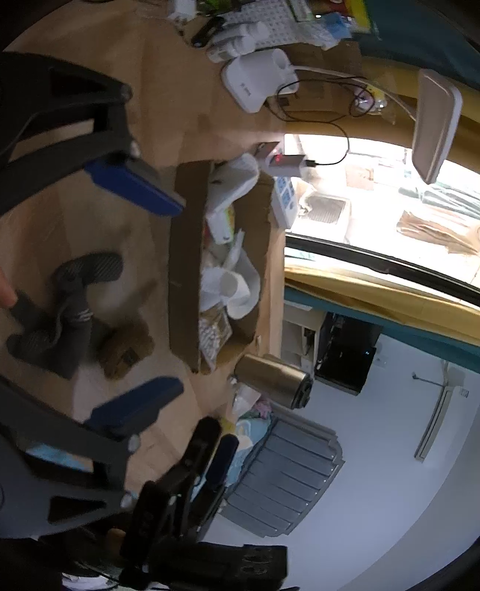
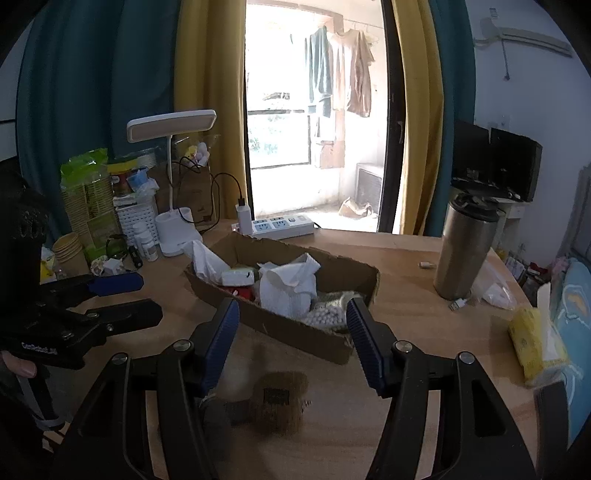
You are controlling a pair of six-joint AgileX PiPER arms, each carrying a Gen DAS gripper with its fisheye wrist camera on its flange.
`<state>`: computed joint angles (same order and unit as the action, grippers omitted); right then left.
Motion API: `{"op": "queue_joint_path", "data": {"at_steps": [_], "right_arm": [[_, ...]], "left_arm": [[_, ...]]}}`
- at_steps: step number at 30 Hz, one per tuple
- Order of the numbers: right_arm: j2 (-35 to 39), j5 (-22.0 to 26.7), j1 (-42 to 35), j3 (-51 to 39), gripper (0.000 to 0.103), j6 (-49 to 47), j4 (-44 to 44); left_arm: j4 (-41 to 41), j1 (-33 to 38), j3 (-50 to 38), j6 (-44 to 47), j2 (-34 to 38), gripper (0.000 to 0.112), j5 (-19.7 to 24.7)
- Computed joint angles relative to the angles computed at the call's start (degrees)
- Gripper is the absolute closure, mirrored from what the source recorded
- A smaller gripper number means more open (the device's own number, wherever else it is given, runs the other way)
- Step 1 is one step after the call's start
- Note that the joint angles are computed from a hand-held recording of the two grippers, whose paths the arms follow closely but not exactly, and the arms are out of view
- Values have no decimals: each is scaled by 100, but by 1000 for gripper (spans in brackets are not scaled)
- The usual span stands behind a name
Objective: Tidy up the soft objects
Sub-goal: 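Grasp the brown fuzzy plush ball with the right tool while the left tool grasps the gray glove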
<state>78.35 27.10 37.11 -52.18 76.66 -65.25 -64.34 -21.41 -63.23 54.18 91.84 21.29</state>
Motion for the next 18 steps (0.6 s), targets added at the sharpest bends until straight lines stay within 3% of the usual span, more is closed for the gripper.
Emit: {"op": "queue_joint_path", "data": {"at_steps": [18], "right_arm": [[-180, -520, -281, 899, 39, 450, -44]], "left_arm": [[696, -685, 527, -822, 166, 19, -240]]}}
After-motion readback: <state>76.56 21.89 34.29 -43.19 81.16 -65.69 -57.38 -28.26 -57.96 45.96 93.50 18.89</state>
